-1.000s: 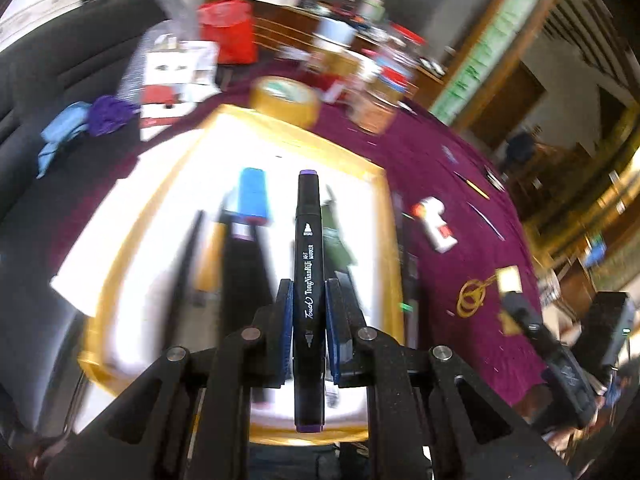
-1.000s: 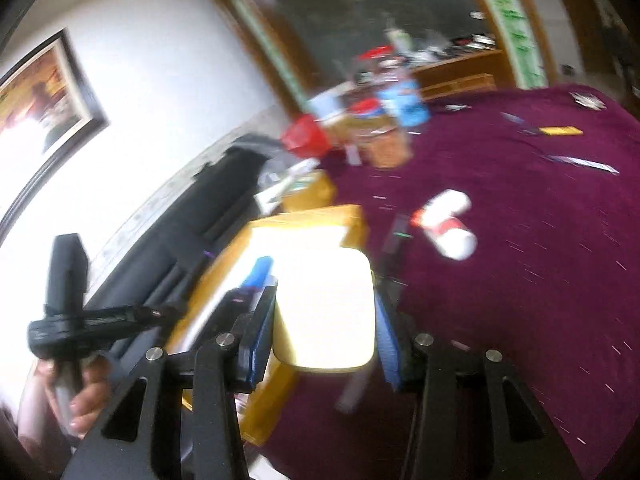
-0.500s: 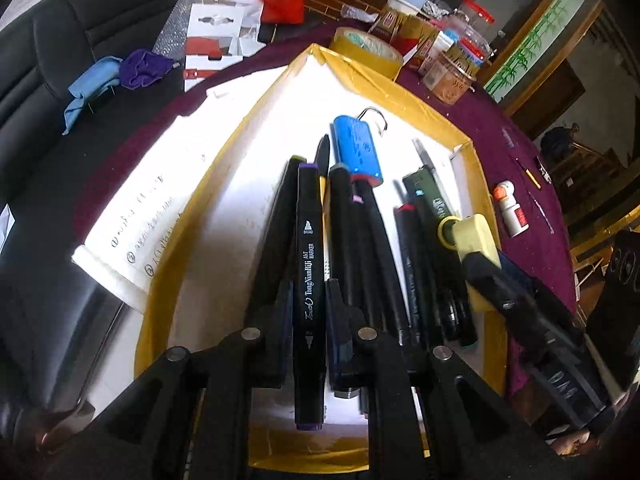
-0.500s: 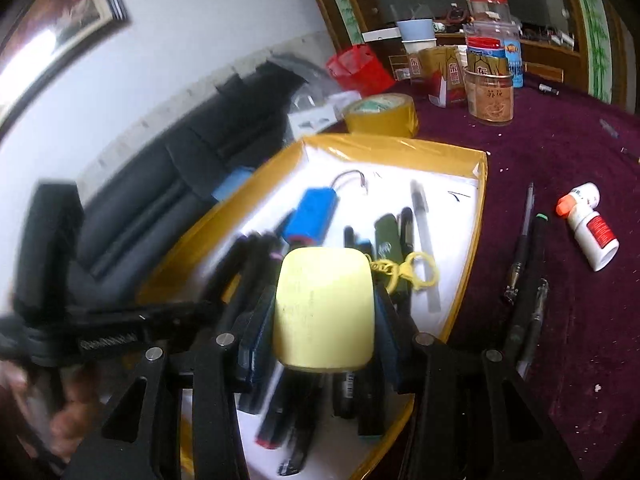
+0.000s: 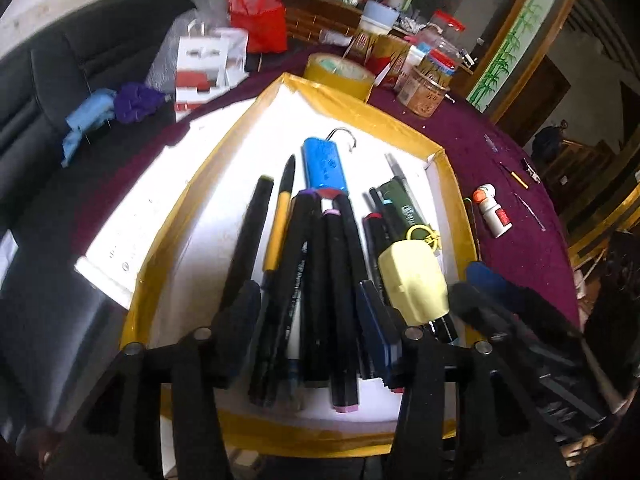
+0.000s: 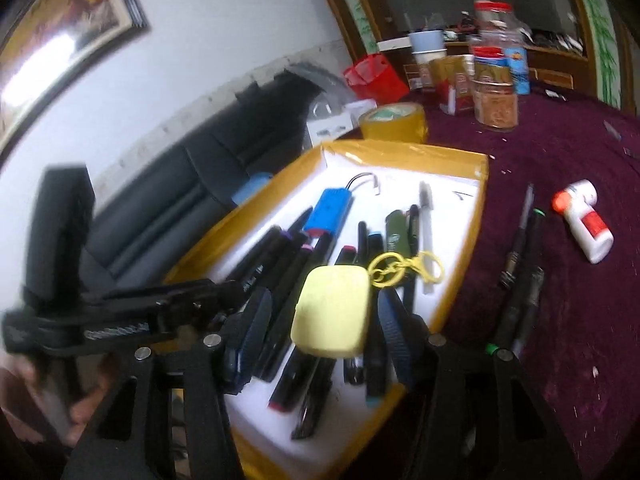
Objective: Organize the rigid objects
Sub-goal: 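Move both tools back over the items on the cloth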
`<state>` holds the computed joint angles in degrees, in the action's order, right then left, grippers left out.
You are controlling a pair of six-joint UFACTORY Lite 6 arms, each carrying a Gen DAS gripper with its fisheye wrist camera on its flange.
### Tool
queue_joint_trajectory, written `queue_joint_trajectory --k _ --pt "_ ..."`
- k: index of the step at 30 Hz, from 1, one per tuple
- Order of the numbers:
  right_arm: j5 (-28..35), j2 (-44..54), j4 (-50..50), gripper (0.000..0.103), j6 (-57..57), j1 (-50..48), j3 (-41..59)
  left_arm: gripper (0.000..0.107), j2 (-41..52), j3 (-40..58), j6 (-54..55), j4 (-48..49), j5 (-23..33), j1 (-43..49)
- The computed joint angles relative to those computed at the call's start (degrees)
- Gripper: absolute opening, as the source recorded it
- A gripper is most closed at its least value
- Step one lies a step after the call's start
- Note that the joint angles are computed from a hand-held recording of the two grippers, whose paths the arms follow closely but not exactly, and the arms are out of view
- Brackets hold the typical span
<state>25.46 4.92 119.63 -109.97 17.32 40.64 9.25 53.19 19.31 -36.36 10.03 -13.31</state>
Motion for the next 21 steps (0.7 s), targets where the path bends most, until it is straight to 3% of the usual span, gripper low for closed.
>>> queue_joint_trajectory --k 5,10,13,17,21 --pt "9.25 -7.77 -11.33 0.051 7.65 -14.25 -7.80 0.048 -2.14 -1.06 9.22 -10.46 -0.09 -2.74" --pt "9.16 -4.78 -22.21 0.051 14.41 -25.91 -4.90 0.048 -0.59 0.97 4.60 -7.13 0.42 -7.18" --pt "6.56 -0.54 -29.07 0.050 19.44 -29.23 1.31 0.048 0.41 2.05 3.99 -7.12 0.73 -9.03" --pt "1.25 10.91 -43.73 0.050 33.19 -29.54 17.44 0.048 1.63 4.07 16.29 -20.18 6.81 -7.94" --pt "1.41 25.94 -58.89 0.050 49.31 -27.71 36.93 0.048 2.71 5.97 13.78 -17.94 8.52 -9.75"
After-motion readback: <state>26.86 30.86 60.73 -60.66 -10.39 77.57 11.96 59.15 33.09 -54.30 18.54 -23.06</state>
